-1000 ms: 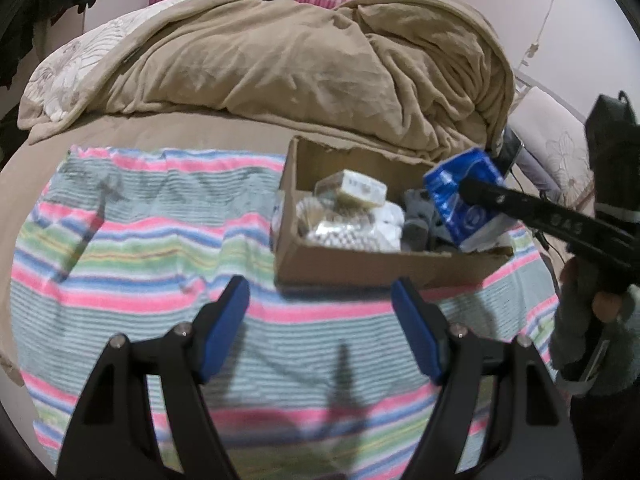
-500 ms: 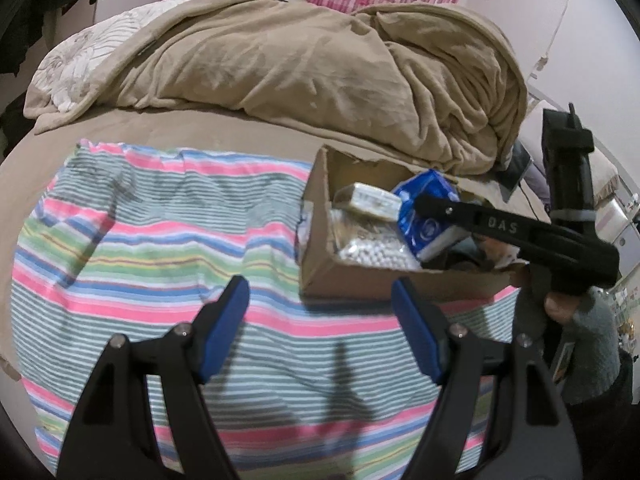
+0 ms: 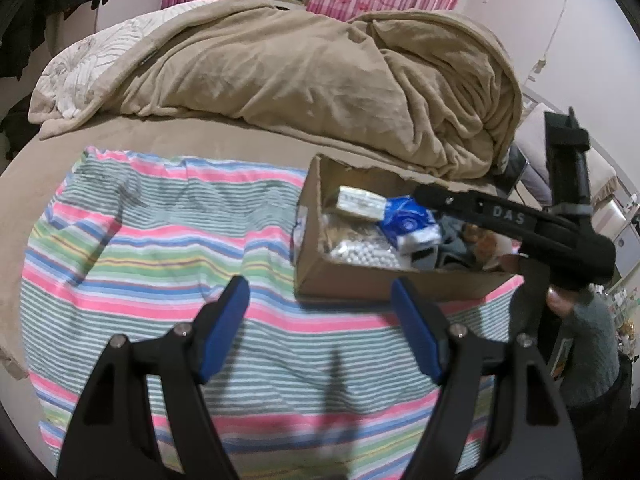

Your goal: Organize objects

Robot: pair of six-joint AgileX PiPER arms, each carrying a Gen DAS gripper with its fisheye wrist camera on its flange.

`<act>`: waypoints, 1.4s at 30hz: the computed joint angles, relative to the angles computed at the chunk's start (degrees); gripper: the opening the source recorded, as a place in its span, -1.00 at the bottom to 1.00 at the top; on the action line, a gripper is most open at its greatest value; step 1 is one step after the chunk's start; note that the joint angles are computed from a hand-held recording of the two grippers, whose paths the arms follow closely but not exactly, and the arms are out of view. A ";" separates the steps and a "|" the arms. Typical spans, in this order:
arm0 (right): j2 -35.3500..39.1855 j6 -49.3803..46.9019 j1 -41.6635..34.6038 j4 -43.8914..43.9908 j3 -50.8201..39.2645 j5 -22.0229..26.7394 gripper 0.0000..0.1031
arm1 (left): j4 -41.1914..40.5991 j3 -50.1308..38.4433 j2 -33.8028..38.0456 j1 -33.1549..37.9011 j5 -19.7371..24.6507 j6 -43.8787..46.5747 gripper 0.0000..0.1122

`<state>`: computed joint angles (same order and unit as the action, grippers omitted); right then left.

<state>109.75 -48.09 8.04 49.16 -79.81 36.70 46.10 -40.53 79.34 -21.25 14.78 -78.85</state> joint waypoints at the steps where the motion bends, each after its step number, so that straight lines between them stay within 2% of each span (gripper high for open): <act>1: -0.76 -0.46 -0.35 0.01 0.57 0.03 0.18 | 0.12 -0.18 -0.18 -0.47 0.48 -0.14 0.34; 22: -16.92 -11.02 -7.26 2.02 17.16 2.67 0.20 | 2.21 -3.54 -5.25 -14.91 16.10 -6.76 0.34; 37: -28.36 -10.48 -11.79 -1.39 25.57 5.35 0.21 | 5.94 -5.08 -6.87 -30.35 30.95 -15.39 0.34; 42: -32.19 -11.16 -12.98 -2.11 28.47 6.04 0.21 | 4.84 -6.36 -6.34 -33.61 33.85 -15.92 0.34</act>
<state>77.56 -59.25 -4.94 47.06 -51.34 42.74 50.94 -46.89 73.00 -54.86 48.62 -94.76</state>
